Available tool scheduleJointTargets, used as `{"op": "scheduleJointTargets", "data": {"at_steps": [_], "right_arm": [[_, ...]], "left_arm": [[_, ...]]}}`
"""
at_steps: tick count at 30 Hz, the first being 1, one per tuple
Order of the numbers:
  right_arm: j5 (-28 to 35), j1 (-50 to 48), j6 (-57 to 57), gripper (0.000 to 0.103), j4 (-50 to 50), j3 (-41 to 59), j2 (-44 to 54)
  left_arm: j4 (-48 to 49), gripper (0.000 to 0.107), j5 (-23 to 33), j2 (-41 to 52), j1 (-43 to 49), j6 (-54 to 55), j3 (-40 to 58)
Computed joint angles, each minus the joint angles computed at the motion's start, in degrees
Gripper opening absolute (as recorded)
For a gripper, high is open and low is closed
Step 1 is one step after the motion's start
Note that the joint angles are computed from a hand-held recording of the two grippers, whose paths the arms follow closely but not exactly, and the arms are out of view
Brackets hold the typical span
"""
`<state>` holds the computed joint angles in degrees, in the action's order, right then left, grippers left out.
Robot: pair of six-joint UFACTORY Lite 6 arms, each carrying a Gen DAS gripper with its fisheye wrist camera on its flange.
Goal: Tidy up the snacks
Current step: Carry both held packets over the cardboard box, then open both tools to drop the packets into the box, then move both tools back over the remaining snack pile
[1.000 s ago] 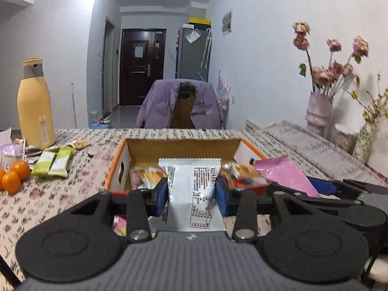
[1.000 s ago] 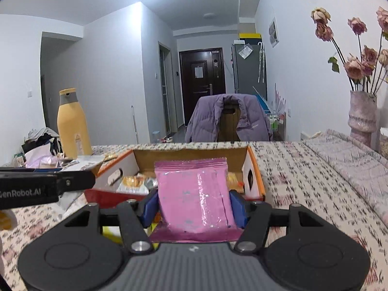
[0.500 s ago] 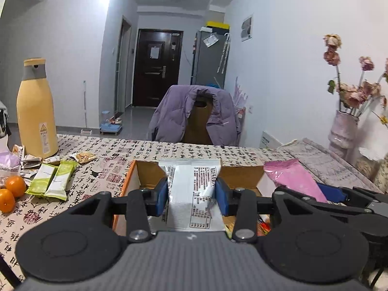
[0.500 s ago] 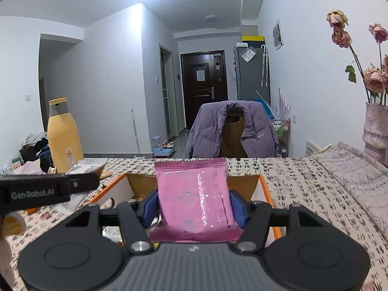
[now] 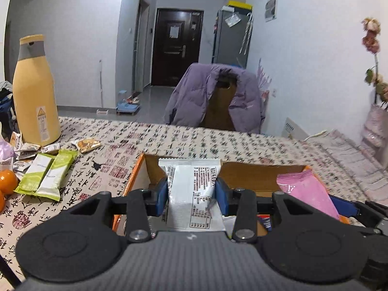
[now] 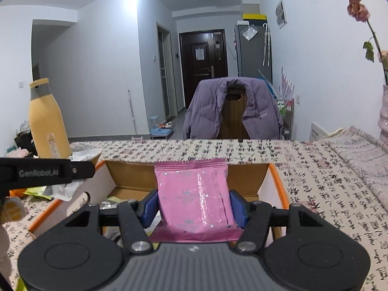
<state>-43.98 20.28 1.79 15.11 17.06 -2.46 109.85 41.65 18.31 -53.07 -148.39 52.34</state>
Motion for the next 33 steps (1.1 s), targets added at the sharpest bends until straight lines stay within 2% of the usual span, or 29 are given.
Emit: {"op": "scheduleJointTargets", "data": {"at_steps": [7, 11, 13, 14, 15, 16, 17, 18, 19, 20, 23, 28, 33], "right_arm": [[-2.2, 1.0, -1.8, 0.06, 0.5, 6.9, 12.4], [-3.5, 2.1, -3.5, 0.061, 1.5, 7.6, 14.5], [-3.1, 2.2, -2.8, 0.062, 0.7, 7.3, 13.9], [-2.9, 2.2, -2.4, 0.063, 0.5, 7.0, 13.4], [-2.8, 1.9, -1.9, 0.068, 0.0, 6.8, 13.1], [-2.3, 1.6, -1.5, 0.077, -0.5, 6.6, 12.5], [-1.9, 1.3, -1.0, 0.082, -1.0, 6.2, 11.8], [-1.8, 1.1, -0.2, 0.088, -1.6, 5.8, 11.1], [-1.6, 0.9, 0.4, 0.091, -2.0, 5.2, 10.3], [-1.2, 0.7, 0.7, 0.092, -2.3, 4.9, 9.4], [-0.1, 0.5, 1.9, 0.103, -2.7, 3.0, 5.8], [2.0, 2.6, -0.2, 0.103, 1.2, -1.3, -2.1], [5.6, 7.8, -7.9, 0.103, 11.6, -7.0, -13.5]], "left_arm": [[-1.7, 0.041, -3.2, 8.2, 4.0, 3.7, 7.1], [-0.7, 0.043, -4.6, 9.4, 5.2, 2.7, 7.4], [0.1, 0.047, -4.4, 9.0, 5.5, 1.9, 6.5], [0.6, 0.055, -4.4, 8.3, 5.4, 1.2, 5.9], [2.0, 0.069, -4.1, 7.5, 5.4, -0.4, 4.7], [2.8, 0.077, -3.1, 6.4, 5.1, -1.7, 3.3], [2.5, 0.088, -1.8, 5.7, 4.5, -1.9, 2.5], [2.4, 0.093, -0.1, 4.7, 3.8, -2.3, 1.1], [2.5, 0.096, 0.5, 3.8, 3.4, -2.5, 0.2], [2.7, 0.103, 0.8, 2.7, 3.2, -3.1, -0.8], [2.9, 0.103, 1.5, -0.9, 2.4, -4.4, -4.0], [1.0, 0.103, 4.0, -7.6, -0.8, -4.5, -9.8], [-3.0, 0.103, 8.3, -14.7, -6.8, -3.9, -16.2]]}}
